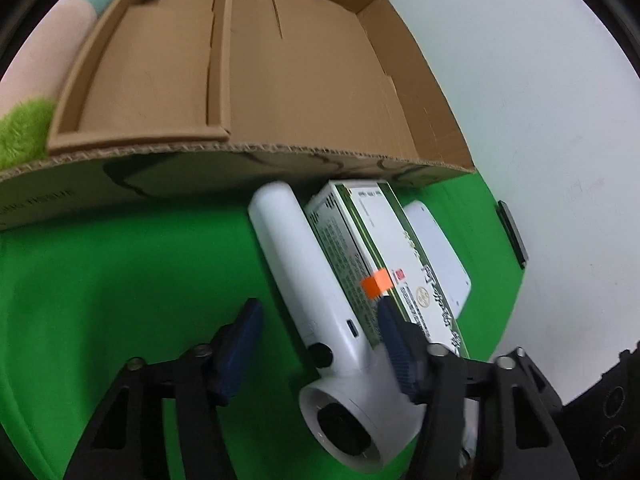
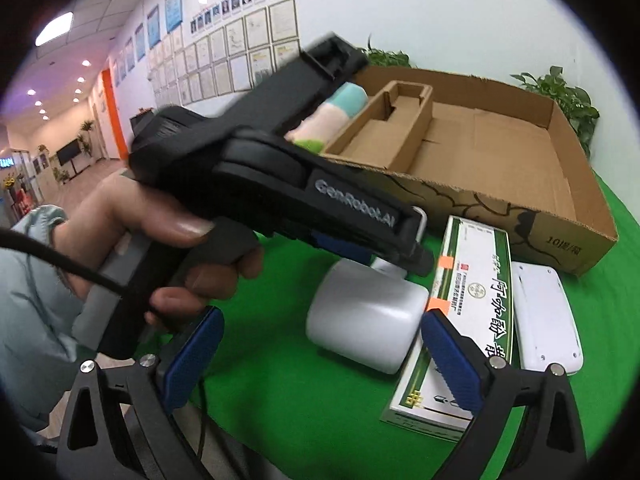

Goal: Organize objects
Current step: 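Grasp the white hair dryer by its handle with the left gripper, then lift the hair dryer and carry it over the large box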

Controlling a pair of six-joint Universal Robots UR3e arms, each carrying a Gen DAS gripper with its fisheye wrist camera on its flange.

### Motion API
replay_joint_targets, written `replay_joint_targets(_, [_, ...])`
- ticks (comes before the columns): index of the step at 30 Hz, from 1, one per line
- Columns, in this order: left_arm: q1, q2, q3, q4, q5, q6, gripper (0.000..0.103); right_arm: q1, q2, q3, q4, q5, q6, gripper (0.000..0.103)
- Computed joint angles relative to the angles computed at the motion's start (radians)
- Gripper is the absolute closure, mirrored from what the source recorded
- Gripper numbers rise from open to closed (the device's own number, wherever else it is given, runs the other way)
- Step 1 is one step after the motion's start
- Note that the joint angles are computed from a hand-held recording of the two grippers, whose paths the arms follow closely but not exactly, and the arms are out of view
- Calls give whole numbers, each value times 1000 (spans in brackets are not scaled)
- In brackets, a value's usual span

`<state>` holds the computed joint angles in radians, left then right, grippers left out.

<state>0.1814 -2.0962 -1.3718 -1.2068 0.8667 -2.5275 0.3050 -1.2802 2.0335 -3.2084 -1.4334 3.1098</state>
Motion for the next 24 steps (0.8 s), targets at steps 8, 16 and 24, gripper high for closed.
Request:
replay_joint_targets(8, [18,64,-111,66,-1,-10,68,28,-5,13,0,-27,4,16])
replay_joint_targets(16, [96,218,-300,119,19,-23,75,38,-40,47,45,-9,41,22])
replay_joint_targets(24, [173,349,-464,147,1,-110,75,-5,-154,158,57,147,88,21])
